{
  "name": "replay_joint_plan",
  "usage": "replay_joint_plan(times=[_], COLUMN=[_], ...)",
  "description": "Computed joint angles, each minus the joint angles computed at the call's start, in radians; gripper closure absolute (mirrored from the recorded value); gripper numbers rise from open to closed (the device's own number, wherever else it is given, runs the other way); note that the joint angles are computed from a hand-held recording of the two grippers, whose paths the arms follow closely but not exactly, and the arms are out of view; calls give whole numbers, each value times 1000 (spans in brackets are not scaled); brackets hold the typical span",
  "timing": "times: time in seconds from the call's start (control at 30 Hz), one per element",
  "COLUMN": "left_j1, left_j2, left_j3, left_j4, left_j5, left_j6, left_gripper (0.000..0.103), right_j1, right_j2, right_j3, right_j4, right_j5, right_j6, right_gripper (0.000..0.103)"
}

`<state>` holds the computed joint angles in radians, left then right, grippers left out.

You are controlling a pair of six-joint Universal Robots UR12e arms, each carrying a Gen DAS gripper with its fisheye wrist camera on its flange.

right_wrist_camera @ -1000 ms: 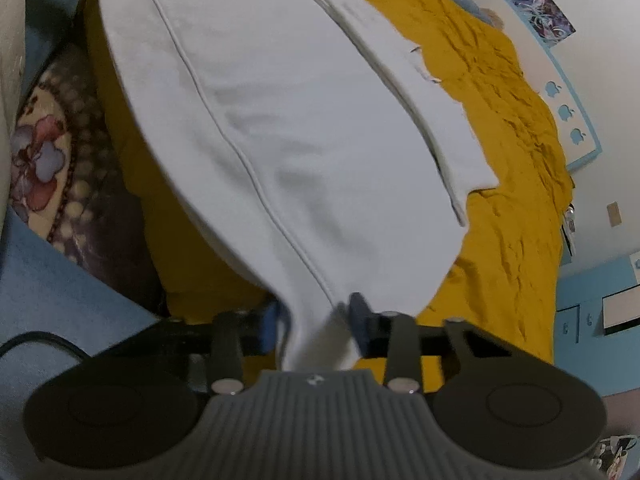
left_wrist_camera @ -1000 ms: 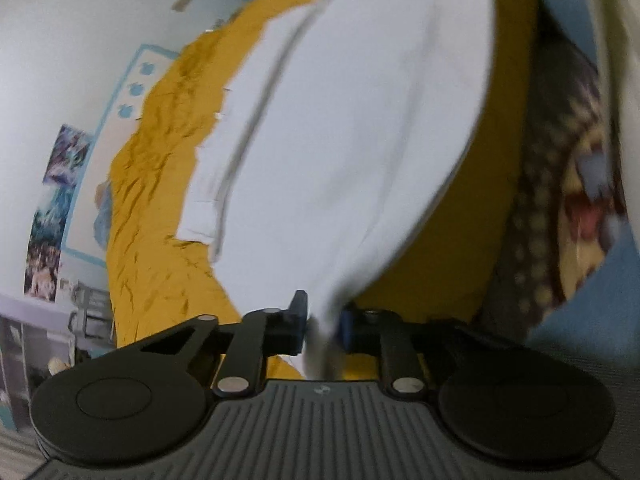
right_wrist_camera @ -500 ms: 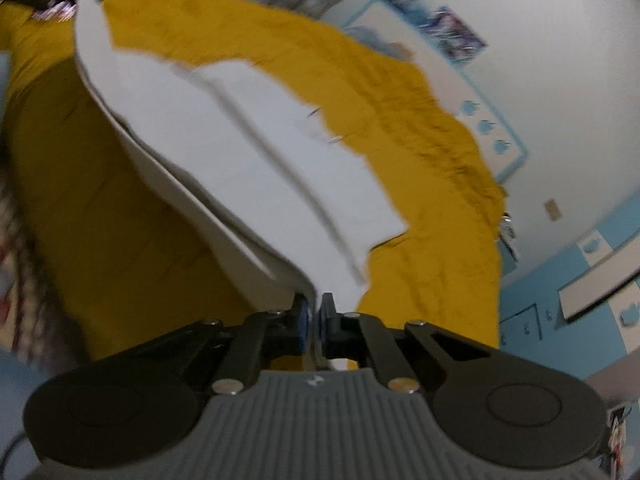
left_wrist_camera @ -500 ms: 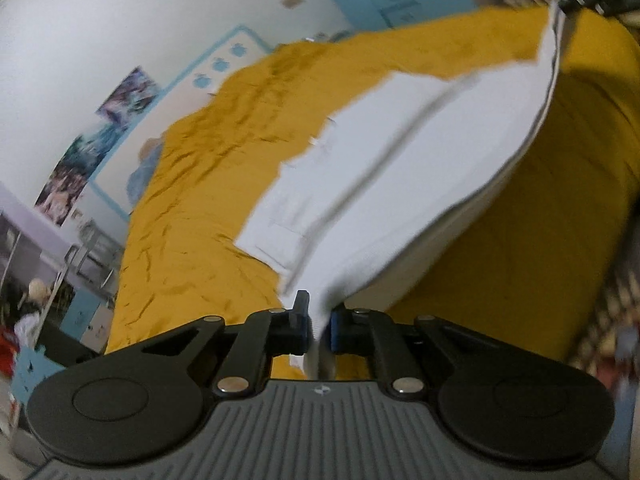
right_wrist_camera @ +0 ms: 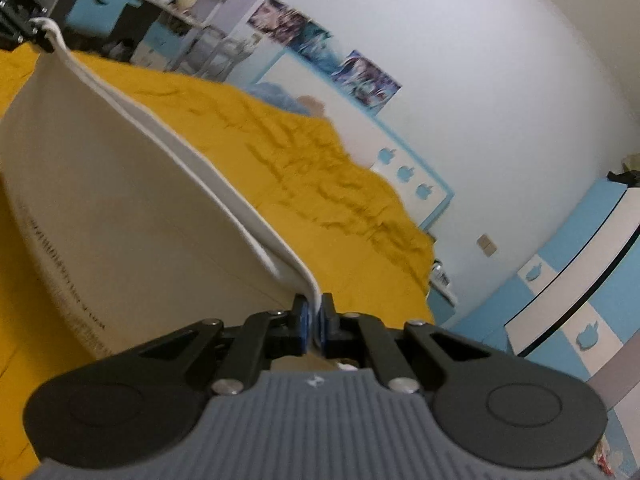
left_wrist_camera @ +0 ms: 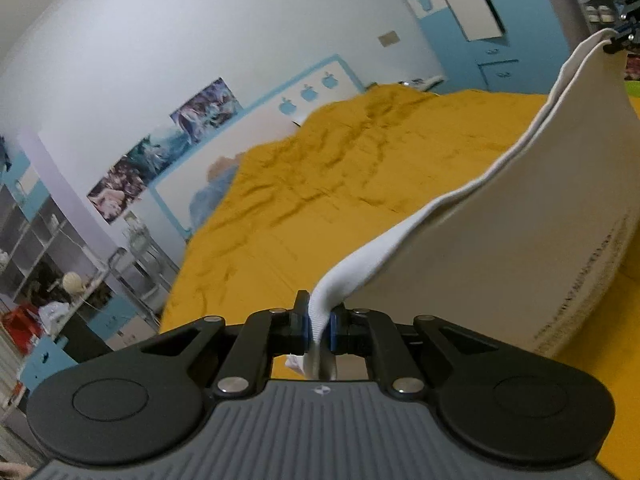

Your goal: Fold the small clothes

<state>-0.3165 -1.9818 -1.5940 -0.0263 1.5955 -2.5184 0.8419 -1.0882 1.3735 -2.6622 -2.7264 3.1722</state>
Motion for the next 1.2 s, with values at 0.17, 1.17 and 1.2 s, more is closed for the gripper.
replay_joint_plan(times=[0.17,1.17,1.2], left_j1=[-3,42,51], left_j2=[-98,-288,-270], left_j3=[143,374,355], left_j4=[-58,-433,-449], left_j5=[10,51,13], left_j6=[-32,-491,-502], left_gripper=[94,44,44], right_j1=[-83,-296,-295], right_j2=[44,202,187], right_j3=[-60,-159,-142], right_j4=[-141,97,100], right_j5=[46,288,316], right_j6=[-146,394,433], right_gripper=[103,58,58])
